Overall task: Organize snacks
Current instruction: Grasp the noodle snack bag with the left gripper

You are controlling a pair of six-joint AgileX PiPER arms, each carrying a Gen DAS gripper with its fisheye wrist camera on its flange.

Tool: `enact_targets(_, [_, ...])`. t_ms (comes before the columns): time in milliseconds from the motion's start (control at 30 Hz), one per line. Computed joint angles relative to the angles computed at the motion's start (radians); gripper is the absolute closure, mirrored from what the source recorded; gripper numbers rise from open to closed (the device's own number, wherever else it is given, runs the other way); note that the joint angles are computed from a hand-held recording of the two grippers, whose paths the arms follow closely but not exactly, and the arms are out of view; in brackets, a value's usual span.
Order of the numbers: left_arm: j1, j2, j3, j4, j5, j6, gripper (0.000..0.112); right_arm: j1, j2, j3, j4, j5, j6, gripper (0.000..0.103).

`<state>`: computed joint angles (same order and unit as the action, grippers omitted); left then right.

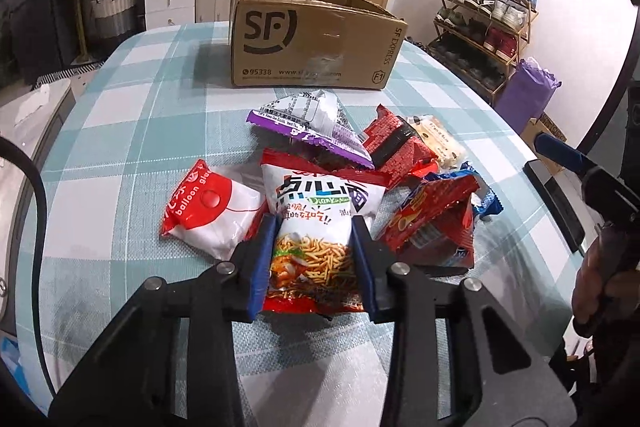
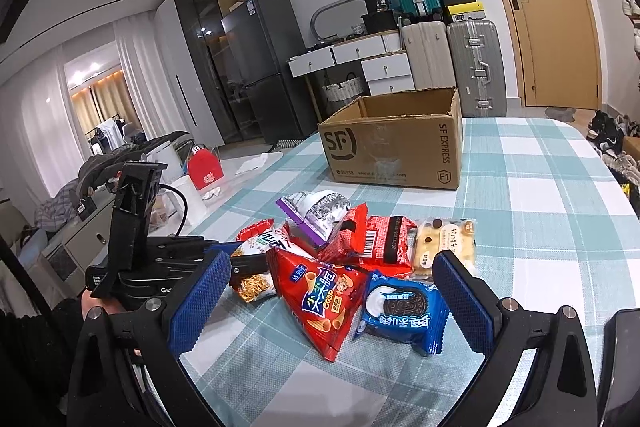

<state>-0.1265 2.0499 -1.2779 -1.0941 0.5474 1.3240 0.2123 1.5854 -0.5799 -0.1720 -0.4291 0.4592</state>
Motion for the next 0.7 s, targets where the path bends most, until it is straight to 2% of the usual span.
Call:
enact_targets(433, [0.062, -0.058, 0.069, -0.086, 0.007, 0.033, 0.079, -0.017, 0.003, -0.015, -0.069, 0.031, 0.068, 0.001])
enact_targets(600, [0.112, -0.064, 0.063, -0.096, 0.089, 0.016, 0.079, -0.023, 0.027, -0.053, -0.204, 0.066, 0.189, 0.0])
enact_targets(700, [0.128, -0.083, 0.079, -0.116, 0.087, 0.017, 0.079, -0.021, 0.055, -0.091, -0.312, 0.089, 0.279, 0.0])
